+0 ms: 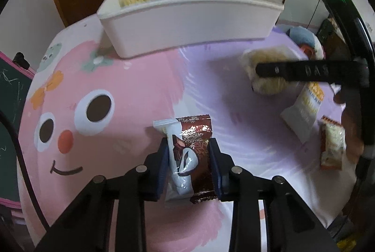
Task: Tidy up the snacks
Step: 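Grasp the brown chocolate packet with left tool while right tool grasps a clear bread bag, then carry both packets over the white basket and open both tools to drop them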
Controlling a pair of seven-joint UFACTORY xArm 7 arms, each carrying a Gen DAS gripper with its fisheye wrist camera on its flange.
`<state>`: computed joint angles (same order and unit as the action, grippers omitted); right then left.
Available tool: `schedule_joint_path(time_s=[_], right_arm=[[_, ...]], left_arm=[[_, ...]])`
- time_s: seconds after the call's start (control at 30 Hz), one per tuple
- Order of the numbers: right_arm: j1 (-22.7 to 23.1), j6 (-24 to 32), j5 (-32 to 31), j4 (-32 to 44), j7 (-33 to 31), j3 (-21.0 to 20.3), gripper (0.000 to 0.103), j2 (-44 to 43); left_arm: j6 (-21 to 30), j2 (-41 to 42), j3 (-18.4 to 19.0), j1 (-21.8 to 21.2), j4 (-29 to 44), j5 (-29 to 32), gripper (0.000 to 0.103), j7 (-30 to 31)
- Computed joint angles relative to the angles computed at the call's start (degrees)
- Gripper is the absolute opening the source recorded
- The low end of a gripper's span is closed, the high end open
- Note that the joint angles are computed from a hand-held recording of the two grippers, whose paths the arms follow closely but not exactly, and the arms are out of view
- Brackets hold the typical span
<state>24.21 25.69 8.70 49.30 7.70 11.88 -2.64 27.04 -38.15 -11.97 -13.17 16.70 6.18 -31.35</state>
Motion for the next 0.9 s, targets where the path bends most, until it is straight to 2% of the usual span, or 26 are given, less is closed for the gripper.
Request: schedule_joint_path(time_s=[0.1,0.17,0.33,0.4,0.53,0.7,0.83,0.9], right_arm=[[1.4,-1.16,7.21,-2.16,-5.77,-0.44,0.056,-3.72],[2.16,-1.58,9.2,-2.69,-7.17,-0.6,0.056,-5.71],[2.67,-3.17,7.51,-2.62,-6.73,-0.76,0.056,-11.29],[2.41,-3.49,5.78,-1.4,-5.73,-0.53,0.056,-12.45],[-0.14,-3.8,-1.41,3.72,-1.28,1.12,0.056,-12.54],[-2.52,-3.1,-8.62,11.92,2.93,2.06,0.056,-10.36],[-4.63,0.0,-16.17,21.84,7.69,3.09,0.057,-5.67],[-4.3,1.53,-17.88,27.18,9.12,2.77,0.057,-2.2]], left_arm=[[0.63,-1.84,0.73,0.02,0.46,-0.09,0.03,0.71],[1.46,-3.22,1.32,0.33,1.12,-0.19,0.03,1.41],[5.26,-6.14,2.54,2.95,5.64,-0.14,0.03,3.23],[9.48,-5.06,1.45,6.3,10.0,1.75,0.03,2.82],[12.12,-2.64,4.18,8.53,17.12,1.54,0.03,4.78],[12.83,0.86,2.68,13.33,27.09,6.66,0.03,6.07],[13.18,6.07,2.56,14.67,35.72,8.68,0.03,7.46],[13.57,9.07,1.98,15.58,39.8,10.43,0.03,7.29]])
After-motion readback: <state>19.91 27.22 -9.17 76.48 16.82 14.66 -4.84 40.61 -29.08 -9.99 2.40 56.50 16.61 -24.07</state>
